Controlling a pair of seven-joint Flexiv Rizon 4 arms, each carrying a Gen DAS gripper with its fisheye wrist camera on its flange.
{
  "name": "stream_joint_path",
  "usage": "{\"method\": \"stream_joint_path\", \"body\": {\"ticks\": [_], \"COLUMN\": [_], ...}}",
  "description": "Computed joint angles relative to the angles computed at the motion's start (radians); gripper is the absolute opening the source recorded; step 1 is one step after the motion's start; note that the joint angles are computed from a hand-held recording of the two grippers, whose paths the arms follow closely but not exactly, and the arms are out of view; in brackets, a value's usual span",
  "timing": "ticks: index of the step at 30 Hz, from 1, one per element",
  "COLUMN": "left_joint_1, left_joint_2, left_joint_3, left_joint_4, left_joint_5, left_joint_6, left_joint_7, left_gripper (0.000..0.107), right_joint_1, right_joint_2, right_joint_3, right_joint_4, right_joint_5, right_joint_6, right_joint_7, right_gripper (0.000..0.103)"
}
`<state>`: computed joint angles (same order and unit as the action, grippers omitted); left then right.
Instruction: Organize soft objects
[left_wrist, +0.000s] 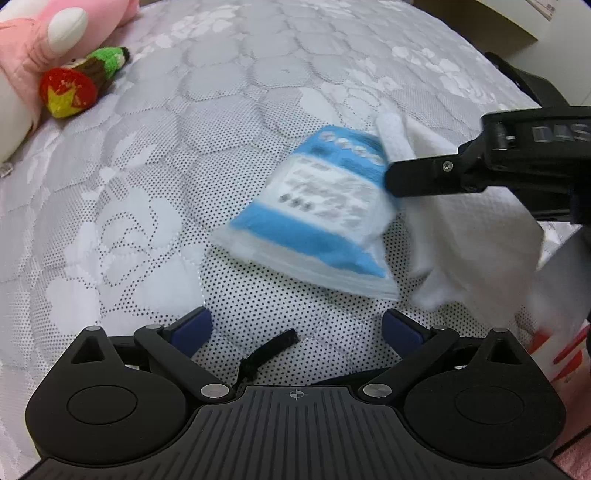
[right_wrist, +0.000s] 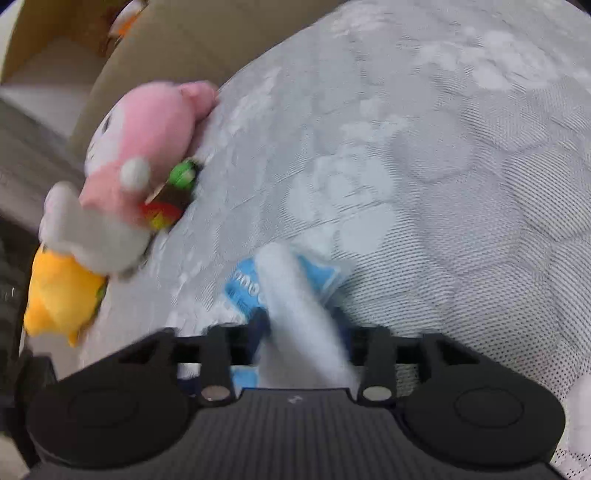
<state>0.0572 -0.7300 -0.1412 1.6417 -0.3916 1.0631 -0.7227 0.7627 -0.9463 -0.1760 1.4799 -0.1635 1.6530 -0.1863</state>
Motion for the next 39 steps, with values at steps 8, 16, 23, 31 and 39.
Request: {"method": "stream_joint_path", "body": {"ticks": [8,16,23,31,39], "left_joint_1": [0.082,0.115,0.203,-0.014,-0.082], "left_joint_2": [0.000,-0.016,-0.050,-0.130,-0.086], "left_joint_3": [-0.096,-0.207,-0.358,-0.085,-0.070], "left_joint_4": [0.017,0.028,-0.004,-0.188,-0.013], "left_joint_5": [-0.159,-0.330,-0.421,-0.126,0.096], "left_joint_6": [0.014,0.239,0.218,0.014,0.472], "left_joint_7": [0.022,0.085,0.216,0.082,0.153], "left_gripper": [0.102,0.102,0.102,0.103,0.072], "right_joint_1": [0.100,0.152,0.227,0.206,0.202], "right_joint_2": [0.012,0.019,0.017,0.020,0.027], "right_joint_3": [-0.140,-0.240,-0.328,-0.285,-0.262], "right_joint_4": [0.012,0.113,0.173,0.168,0.152], "right_joint_5": [-0.055,0.042,0.217,0.336,0.398], "right_joint_6": [-0.140,0.058,0.196,0.250,0.221], "right_joint_7": [0.101,0.237,0.194,0.106,0.027], "right_gripper": [0.012,0.016,0.017,0.018,0.018]}}
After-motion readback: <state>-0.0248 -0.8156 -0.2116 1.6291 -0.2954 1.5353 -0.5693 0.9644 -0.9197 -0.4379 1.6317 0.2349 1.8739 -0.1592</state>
